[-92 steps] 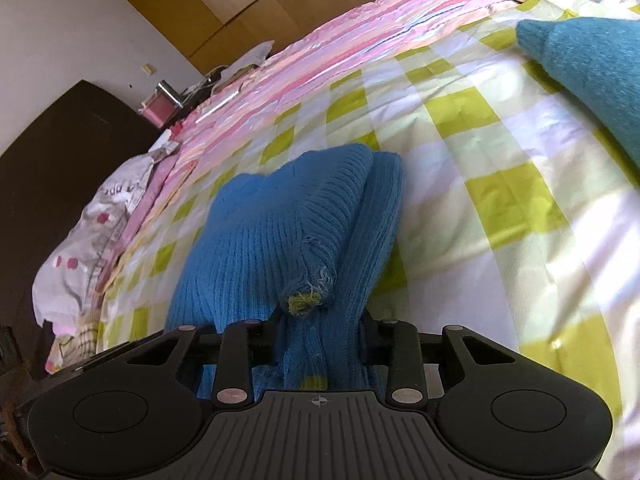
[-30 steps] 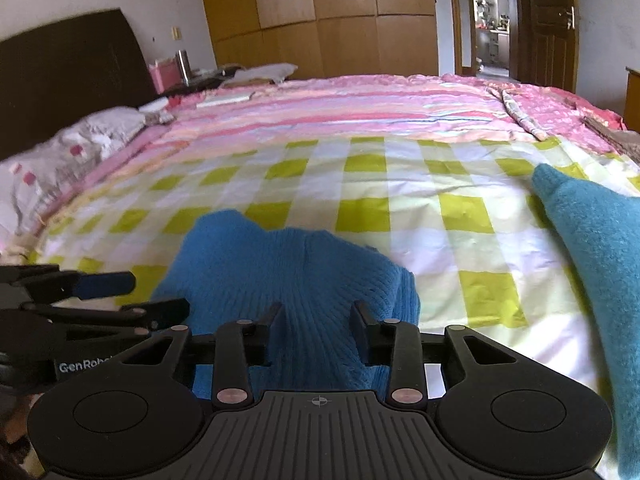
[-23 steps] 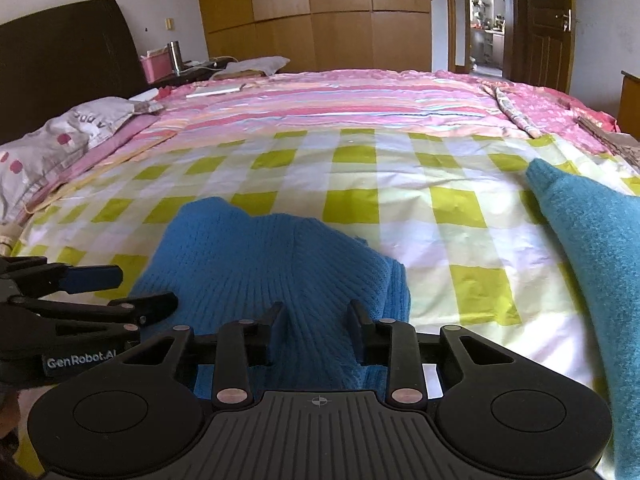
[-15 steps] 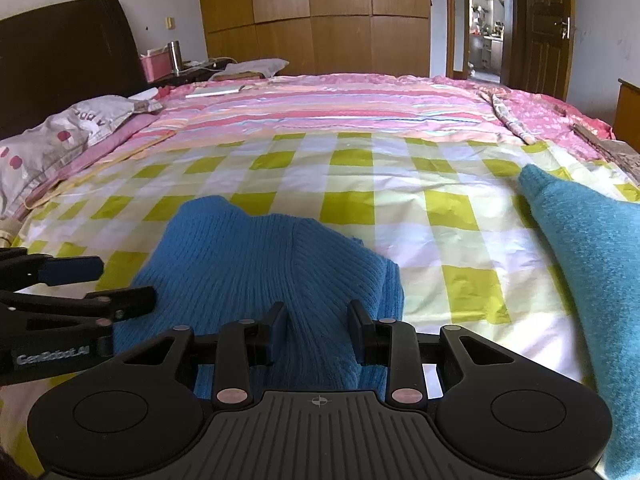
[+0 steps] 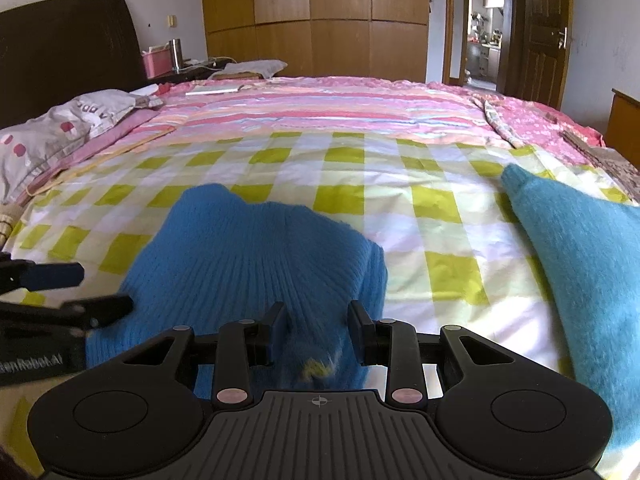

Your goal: Fold small clothes

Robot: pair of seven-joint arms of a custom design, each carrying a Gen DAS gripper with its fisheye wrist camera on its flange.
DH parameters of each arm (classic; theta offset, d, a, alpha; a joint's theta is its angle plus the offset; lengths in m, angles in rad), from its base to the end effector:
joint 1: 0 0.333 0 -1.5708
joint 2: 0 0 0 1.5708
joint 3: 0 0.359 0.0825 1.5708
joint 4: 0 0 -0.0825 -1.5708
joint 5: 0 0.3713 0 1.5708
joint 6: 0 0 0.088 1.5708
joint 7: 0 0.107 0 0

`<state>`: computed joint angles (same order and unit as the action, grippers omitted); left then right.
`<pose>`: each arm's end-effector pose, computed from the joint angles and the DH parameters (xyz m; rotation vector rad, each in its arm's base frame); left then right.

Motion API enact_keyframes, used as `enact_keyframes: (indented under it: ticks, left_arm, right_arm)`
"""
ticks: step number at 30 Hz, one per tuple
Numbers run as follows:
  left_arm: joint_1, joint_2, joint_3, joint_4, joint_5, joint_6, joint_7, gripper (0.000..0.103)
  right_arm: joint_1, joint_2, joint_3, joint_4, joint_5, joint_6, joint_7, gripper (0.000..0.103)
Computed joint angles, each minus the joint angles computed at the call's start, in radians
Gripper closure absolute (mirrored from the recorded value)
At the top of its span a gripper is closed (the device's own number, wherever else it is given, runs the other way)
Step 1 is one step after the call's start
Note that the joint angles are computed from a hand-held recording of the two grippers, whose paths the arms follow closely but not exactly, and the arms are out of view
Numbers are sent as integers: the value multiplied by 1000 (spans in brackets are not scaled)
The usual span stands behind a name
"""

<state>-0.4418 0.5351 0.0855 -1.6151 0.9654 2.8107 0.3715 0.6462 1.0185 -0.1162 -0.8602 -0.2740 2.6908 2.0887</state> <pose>0.6686 -0.3046 0.4169 -1.6967 1.7157 -0.7401 0.7125 0.4914 0.4077 -1.9076 1.3974 -0.6083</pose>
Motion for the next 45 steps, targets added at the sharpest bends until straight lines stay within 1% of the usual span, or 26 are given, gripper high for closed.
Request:
enact_keyframes:
  ticks: [3,7,10,13,16,18,24,33,36,41,43,45]
  left_arm:
    - [-5,-29,4,-40,16,11,-27,39]
    - [-7,-55,-4,-81,44,10,-44,39]
    - [3,-69,-19,-107,55,13,-58,39]
    - [29,-74,-56,-129,3,8,-6,39]
    - [4,-93,-38,-157,43,7,-41,40]
    - [1,-111,-39,-177,66,21,-72,40]
    - [4,-141,-64,-216,109,21,-133,39]
    - [12,-167,-100,-254,142,1,-180,38]
    - [12,-174,-111,-263,151,-10,-187,33]
    - [7,-193,-125,-284,205,-39,-227,29]
    - [10,-203,-133,-296,225,-46,-251,27]
    - [16,-211,-142,-305,242,-49,-273,26]
  right_arm:
    - [4,-59,-1,-111,-2,52,23,73]
    - [17,-113,-7,-209,-17,88,32,73]
    - [27,-142,-11,-262,-28,95,43,73]
    - [21,-160,9,-288,-20,69,38,73]
    - [36,-191,-6,-336,-37,89,65,72]
    - [45,-220,-13,-378,-47,107,85,72]
    - [101,-294,-74,-493,-137,146,168,71]
    - [135,-372,-95,-610,-239,173,277,70]
    - [148,-392,-102,-641,-275,175,313,69]
    - [181,-425,-122,-690,-362,182,393,68]
    - [183,-439,-119,-710,-389,188,423,68]
    - [189,-450,-120,-725,-417,188,454,68]
